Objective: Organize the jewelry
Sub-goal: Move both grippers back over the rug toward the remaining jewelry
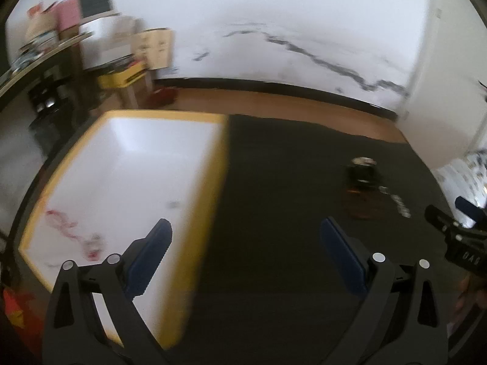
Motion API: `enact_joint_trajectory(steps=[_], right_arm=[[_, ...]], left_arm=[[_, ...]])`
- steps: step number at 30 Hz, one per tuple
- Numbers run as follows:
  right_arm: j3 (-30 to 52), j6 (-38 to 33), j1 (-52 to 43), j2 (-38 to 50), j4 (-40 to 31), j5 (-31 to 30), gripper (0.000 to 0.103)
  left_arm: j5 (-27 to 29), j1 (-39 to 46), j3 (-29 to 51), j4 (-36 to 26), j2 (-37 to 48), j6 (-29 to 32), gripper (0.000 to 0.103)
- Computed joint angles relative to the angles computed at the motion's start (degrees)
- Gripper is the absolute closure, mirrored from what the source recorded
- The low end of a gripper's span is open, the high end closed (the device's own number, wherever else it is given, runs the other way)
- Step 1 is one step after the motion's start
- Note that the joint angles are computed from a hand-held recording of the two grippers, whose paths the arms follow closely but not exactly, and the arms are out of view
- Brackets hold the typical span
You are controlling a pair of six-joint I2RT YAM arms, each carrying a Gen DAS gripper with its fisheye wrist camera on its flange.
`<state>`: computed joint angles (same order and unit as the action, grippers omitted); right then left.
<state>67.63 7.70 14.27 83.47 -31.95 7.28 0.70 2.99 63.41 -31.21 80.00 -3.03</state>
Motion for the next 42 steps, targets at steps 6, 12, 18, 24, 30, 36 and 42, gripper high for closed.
enact_joint_trajectory(steps=[6, 12, 18, 24, 30, 36, 42], right_arm=[[-5.7, -5.9, -12.4, -4.3, 0.6, -4.3, 0.006], [-6.4, -8.7, -18.9, -4.5, 1.3, -8.1, 0.006], [-5.8, -9.9, -21.0, -4.2, 0.9, -10.3, 0.006], [-6.0, -10.1, -21.3, -4.7, 0.7, -10.5, 0.006], [-5.7, -10.0, -21.4, -4.5, 0.3, -10.7, 0.006], [-5.5, -9.9, -21.0, -4.0, 0.5, -10.7, 0.006], [-5.8, -10.0, -20.4, -3.5, 1.1, -10.3, 0.006]], left_arm=[[-5.9, -15.0, 2.4, 3.1, 7.2, -7.4, 0.008], [-11.8, -22.9, 4.1, 6.2, 12.8, -8.3, 0.008], [-11.4, -23.7, 6.5, 6.4, 15.7, -10.1, 0.008], [-12.1, -24.5, 7.7, 6.8, 17.6, -10.6, 0.008], [-12.3, -24.8, 7.8, 7.0, 17.9, -10.3, 0.008], [-12.1, -24.6, 7.7, 6.9, 17.8, -10.5, 0.008], [-12.1, -24.5, 7.9, 6.9, 18.0, -10.4, 0.008]])
